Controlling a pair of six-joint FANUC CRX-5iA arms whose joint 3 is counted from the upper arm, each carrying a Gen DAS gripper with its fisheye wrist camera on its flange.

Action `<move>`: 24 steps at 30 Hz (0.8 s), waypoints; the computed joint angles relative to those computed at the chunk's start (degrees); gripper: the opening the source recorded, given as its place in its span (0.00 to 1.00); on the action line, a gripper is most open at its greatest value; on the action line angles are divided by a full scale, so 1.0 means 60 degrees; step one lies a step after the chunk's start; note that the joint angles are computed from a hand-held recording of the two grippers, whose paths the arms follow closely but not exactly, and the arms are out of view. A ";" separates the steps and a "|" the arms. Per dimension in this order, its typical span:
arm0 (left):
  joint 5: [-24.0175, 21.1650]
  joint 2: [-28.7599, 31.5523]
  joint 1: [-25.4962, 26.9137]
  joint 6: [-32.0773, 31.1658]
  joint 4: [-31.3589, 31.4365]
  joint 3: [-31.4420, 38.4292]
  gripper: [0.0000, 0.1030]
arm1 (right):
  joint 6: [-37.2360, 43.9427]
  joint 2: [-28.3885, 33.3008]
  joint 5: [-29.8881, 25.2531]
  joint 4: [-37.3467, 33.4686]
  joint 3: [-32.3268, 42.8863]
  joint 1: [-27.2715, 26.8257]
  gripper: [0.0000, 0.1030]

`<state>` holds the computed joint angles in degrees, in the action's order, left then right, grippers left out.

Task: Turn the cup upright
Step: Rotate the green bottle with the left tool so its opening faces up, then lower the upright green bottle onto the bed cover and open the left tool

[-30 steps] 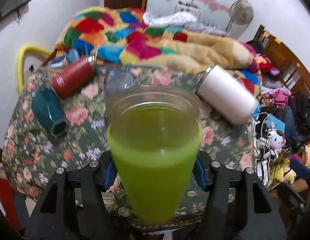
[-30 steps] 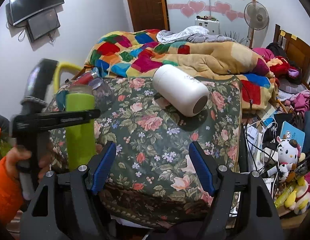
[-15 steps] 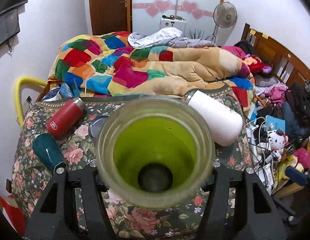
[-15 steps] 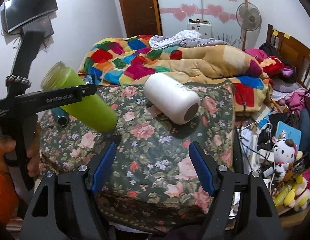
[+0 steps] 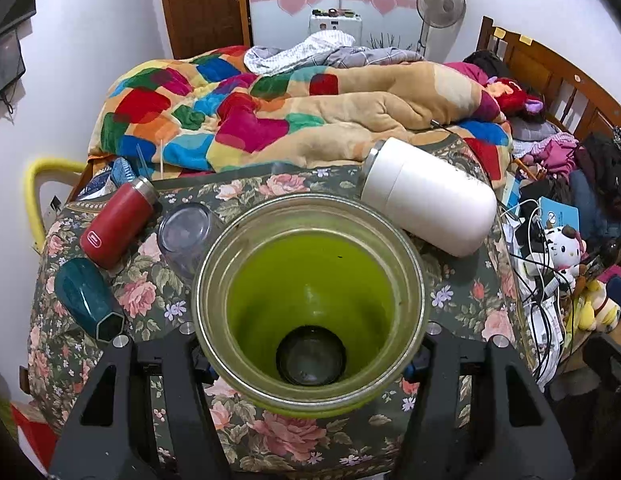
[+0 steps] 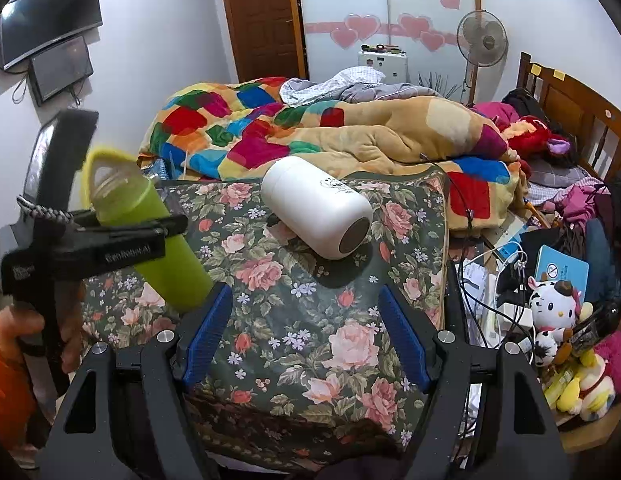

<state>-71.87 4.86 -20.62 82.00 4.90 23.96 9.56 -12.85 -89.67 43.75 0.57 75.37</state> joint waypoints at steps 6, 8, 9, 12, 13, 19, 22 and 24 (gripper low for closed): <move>-0.0230 -0.0057 0.0101 -0.0123 0.0146 -0.0056 0.60 | 0.0120 0.0091 -0.0029 0.0071 0.0125 0.0090 0.70; -0.0338 -0.0081 0.0136 -0.0201 0.0213 -0.0027 0.67 | 0.0156 0.0129 -0.0028 0.0129 0.0182 0.0139 0.70; -0.0484 -0.0041 0.0179 -0.0319 0.0352 0.0028 0.71 | 0.0172 0.0150 -0.0028 0.0168 0.0215 0.0170 0.70; -0.0806 -0.0067 0.0281 -0.0614 0.0659 0.0079 0.74 | 0.0199 0.0222 -0.0076 0.0352 0.0337 0.0311 0.70; -0.0767 -0.0199 0.0282 -0.0668 0.0628 0.0028 0.74 | 0.0201 0.0248 -0.0100 0.0445 0.0386 0.0380 0.70; 0.0031 -0.1539 0.0751 -0.1248 0.1281 -0.0702 0.75 | 0.0142 0.0449 -0.0322 0.1358 0.0765 0.0961 0.70; 0.0637 -0.2367 0.1167 -0.1605 0.1805 -0.1173 0.80 | 0.0107 0.0571 -0.0445 0.2075 0.0959 0.1329 0.70; 0.1047 -0.2849 0.1418 -0.1823 0.2113 -0.1468 0.82 | 0.0066 0.0643 -0.0472 0.2573 0.1054 0.1567 0.70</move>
<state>-65.59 -12.23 -12.11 71.06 17.57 15.15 9.95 -8.99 -92.50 59.19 6.89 84.77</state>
